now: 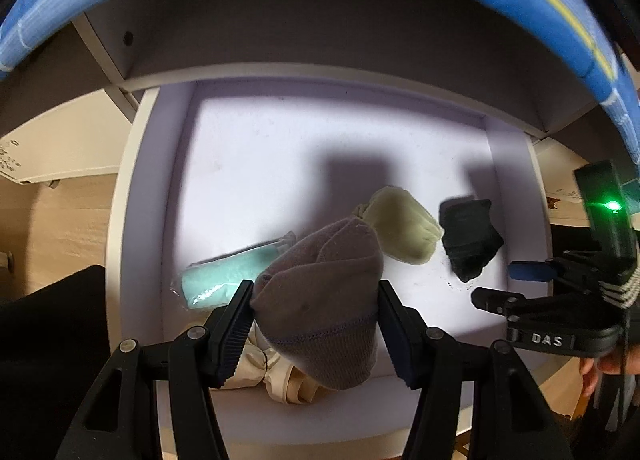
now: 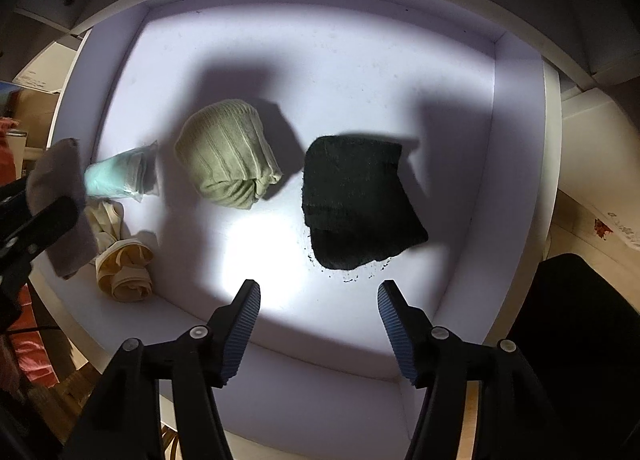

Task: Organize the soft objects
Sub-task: 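Lift the mauve sock with the left gripper up over the gold tray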

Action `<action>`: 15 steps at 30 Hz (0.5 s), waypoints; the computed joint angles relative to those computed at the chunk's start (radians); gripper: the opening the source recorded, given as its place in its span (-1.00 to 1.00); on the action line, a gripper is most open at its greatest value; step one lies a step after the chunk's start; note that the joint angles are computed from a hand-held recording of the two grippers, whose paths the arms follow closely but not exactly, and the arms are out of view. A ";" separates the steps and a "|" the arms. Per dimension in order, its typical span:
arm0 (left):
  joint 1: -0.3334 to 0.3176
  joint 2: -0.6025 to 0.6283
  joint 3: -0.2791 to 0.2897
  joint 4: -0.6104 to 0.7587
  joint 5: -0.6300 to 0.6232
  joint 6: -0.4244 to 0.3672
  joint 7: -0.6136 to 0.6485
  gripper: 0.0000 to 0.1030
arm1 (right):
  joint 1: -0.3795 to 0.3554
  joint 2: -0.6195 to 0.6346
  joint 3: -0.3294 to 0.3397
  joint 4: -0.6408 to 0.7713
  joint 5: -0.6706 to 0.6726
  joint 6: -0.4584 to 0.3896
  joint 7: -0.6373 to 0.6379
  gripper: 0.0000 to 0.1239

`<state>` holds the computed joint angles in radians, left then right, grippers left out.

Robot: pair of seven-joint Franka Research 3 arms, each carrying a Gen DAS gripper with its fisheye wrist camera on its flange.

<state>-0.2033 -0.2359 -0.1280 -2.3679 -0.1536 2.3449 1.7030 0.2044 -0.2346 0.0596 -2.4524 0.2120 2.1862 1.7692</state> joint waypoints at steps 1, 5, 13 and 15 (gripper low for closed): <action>-0.001 -0.010 -0.001 -0.004 0.004 0.006 0.002 0.17 | 0.000 0.002 0.000 0.002 -0.002 -0.002 0.000 0.00; -0.005 -0.039 0.001 -0.019 0.011 0.025 0.010 0.17 | 0.002 0.011 0.003 0.012 -0.012 -0.009 0.000 0.00; -0.018 -0.086 0.019 -0.032 0.006 0.040 0.024 0.17 | 0.022 0.025 0.014 0.004 -0.002 0.007 0.018 0.01; -0.026 -0.103 0.028 -0.031 -0.014 0.040 0.040 0.17 | 0.022 0.025 0.011 0.007 -0.002 0.004 0.020 0.01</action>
<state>-0.2296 -0.3386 -0.0998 -2.3989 -0.1672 2.3854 1.7432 0.2261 -0.2096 0.0706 -2.4456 0.2100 2.1904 1.7894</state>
